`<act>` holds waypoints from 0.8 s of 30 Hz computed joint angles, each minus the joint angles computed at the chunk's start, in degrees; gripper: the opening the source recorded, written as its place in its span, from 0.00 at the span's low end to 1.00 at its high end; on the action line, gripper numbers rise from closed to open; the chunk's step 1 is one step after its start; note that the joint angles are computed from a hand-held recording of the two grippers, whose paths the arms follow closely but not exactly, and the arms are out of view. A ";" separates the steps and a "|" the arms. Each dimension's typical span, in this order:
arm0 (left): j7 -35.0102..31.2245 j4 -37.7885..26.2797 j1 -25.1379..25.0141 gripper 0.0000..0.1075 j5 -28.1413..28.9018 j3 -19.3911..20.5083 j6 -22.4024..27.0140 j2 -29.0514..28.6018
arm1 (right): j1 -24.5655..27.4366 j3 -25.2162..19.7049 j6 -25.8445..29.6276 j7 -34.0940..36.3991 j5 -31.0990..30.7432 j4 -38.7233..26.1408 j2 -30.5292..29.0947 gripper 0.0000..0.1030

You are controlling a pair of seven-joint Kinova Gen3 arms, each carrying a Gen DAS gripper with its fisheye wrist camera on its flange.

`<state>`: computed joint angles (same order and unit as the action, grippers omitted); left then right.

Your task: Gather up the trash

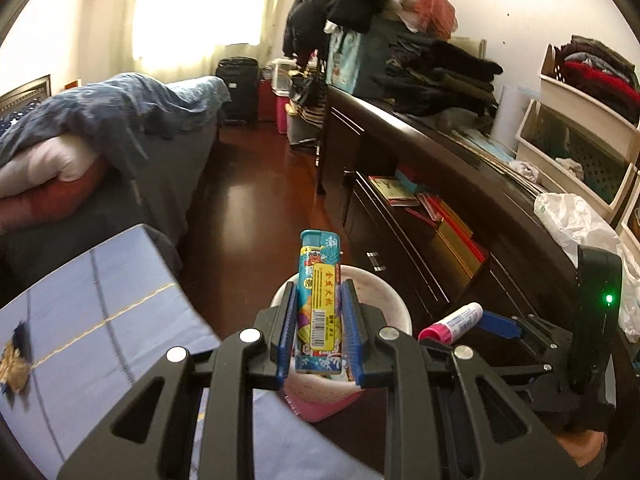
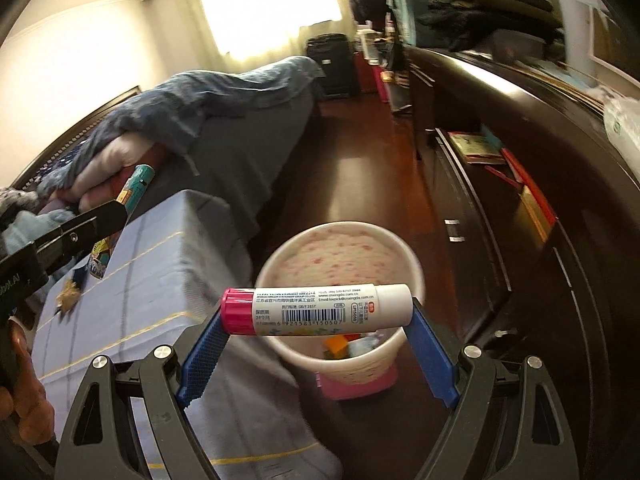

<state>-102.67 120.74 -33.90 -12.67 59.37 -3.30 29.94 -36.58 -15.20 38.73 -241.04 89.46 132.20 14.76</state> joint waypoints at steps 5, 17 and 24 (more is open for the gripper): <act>-0.97 -4.98 9.33 0.22 0.89 -6.90 1.67 3.13 | 2.85 0.93 -1.35 -2.70 2.48 0.72 1.98 0.83; -6.99 -15.91 20.40 0.22 7.89 -14.63 8.34 9.66 | 5.05 3.54 0.22 5.77 0.87 -5.53 10.07 0.83; -11.41 -16.98 21.01 0.40 12.71 -15.14 7.92 10.65 | 4.80 5.30 0.65 9.85 0.70 -8.64 13.42 0.87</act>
<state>-114.07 103.76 -12.88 0.05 44.23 4.63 40.59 -31.78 -9.91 39.37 -231.19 90.16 123.56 28.17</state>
